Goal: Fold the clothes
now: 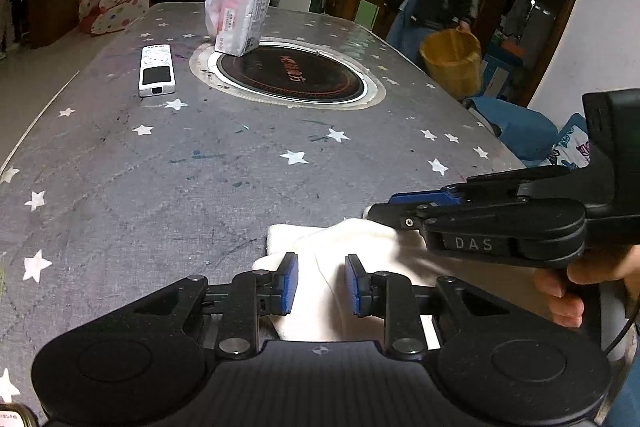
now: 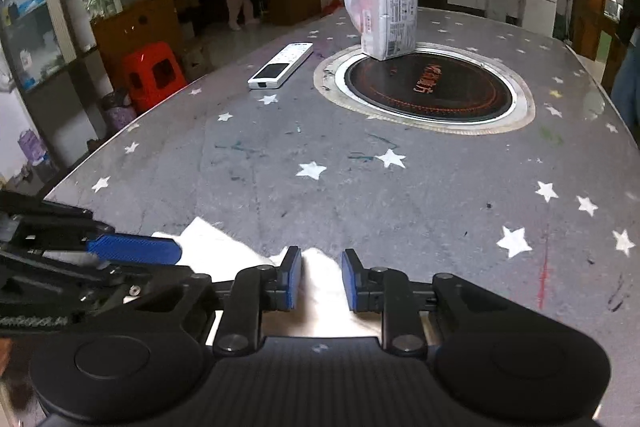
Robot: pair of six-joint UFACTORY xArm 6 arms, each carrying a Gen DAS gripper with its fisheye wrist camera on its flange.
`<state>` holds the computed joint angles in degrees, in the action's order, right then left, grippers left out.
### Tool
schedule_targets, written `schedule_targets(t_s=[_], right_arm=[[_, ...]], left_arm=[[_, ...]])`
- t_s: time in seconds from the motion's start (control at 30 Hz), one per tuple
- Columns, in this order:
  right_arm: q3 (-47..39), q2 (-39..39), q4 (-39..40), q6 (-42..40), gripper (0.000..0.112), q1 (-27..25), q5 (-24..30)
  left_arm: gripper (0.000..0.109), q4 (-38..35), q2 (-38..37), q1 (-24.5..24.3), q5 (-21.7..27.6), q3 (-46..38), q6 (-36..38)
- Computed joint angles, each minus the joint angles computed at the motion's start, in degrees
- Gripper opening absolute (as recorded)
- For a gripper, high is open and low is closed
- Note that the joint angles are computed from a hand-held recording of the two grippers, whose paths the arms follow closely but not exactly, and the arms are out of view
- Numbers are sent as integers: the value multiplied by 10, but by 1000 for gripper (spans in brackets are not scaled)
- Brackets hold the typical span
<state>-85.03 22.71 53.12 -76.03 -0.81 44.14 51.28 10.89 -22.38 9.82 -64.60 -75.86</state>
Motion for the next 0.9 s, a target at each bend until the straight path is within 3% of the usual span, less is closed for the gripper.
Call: schedule_targets(t_s=[0.03, 0.23, 0.37, 0.6, 0.9], right_arm=[[-2, 2, 3, 1, 10, -1, 3], [4, 5, 13, -10, 7, 13, -48], [-10, 6, 6, 13, 7, 3, -43], [20, -43, -7, -10, 10, -58, -19], [88, -83, 10, -68, 11, -109, -17]], left_arm=[[28, -2, 1, -1, 2, -1, 4], [28, -22, 4, -4, 10, -6, 21], [28, -31, 4, -6, 16, -7, 30], [29, -56, 2, -14, 32, -12, 64], [29, -63, 13, -35, 4, -34, 87]])
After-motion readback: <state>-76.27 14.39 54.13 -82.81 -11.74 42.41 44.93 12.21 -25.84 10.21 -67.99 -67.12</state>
